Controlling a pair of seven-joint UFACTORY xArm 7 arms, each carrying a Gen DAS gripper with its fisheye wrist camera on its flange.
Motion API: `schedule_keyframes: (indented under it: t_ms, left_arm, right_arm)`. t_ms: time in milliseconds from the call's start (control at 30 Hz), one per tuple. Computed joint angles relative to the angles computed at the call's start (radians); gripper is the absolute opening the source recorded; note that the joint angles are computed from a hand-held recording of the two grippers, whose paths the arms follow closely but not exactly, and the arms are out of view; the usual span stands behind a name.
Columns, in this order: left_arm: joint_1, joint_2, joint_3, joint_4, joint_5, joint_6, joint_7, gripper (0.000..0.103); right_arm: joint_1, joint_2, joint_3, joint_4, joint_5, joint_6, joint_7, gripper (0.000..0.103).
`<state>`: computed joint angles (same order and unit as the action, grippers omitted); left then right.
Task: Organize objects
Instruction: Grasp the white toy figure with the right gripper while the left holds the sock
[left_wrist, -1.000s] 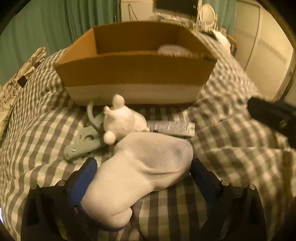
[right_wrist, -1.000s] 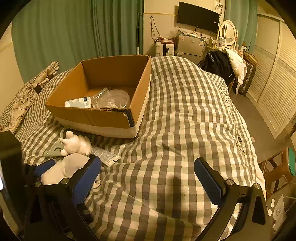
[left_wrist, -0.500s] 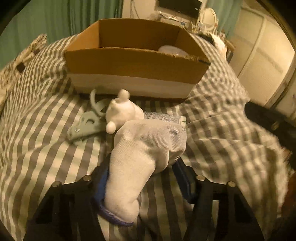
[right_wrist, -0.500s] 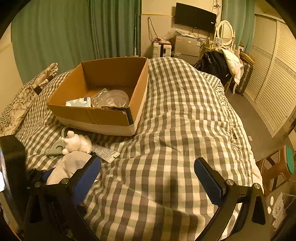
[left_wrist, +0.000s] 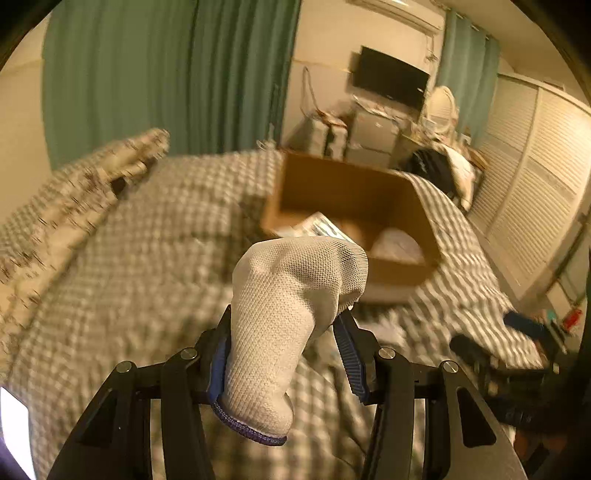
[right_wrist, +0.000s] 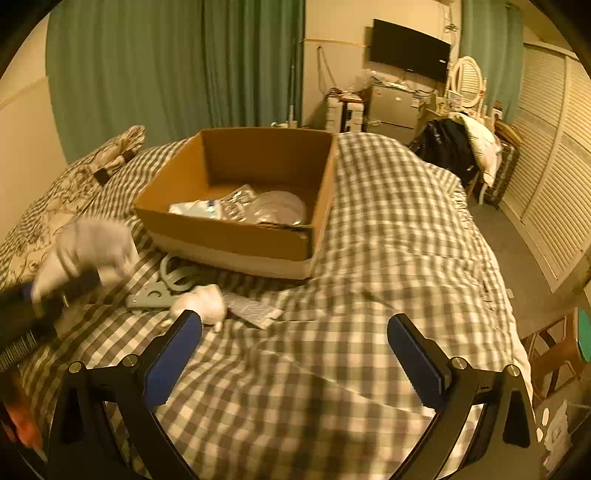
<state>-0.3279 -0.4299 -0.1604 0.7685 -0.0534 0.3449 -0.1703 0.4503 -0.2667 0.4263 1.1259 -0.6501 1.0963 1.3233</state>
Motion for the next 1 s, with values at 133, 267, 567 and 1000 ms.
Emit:
schedule_keyframes:
  t_ms: [133, 267, 567, 1000]
  left_arm:
    - [0.101, 0.049, -0.039, 0.027, 0.09, -0.036, -0.076, 0.052]
    - [0.121, 0.083, -0.028, 0.016, 0.125, -0.053, -0.113, 0.052]
    - [0.025, 0.102, 0.069, -0.008, -0.041, -0.054, 0.027, 0.052]
    - [0.005, 0.105, 0.089, -0.007, -0.165, -0.037, 0.114, 0.052]
  right_arm:
    - [0.005, 0.065, -0.015, 0.034, 0.005, -0.04, -0.022, 0.101]
    - [0.02, 0.14, -0.05, 0.079, 0.013, -0.096, -0.042, 0.101]
    - [0.11, 0.401, -0.153, 0.283, 0.048, -0.079, -0.07, 0.101]
    - [0.196, 0.475, -0.219, 0.335, 0.056, 0.042, -0.075, 0.094]
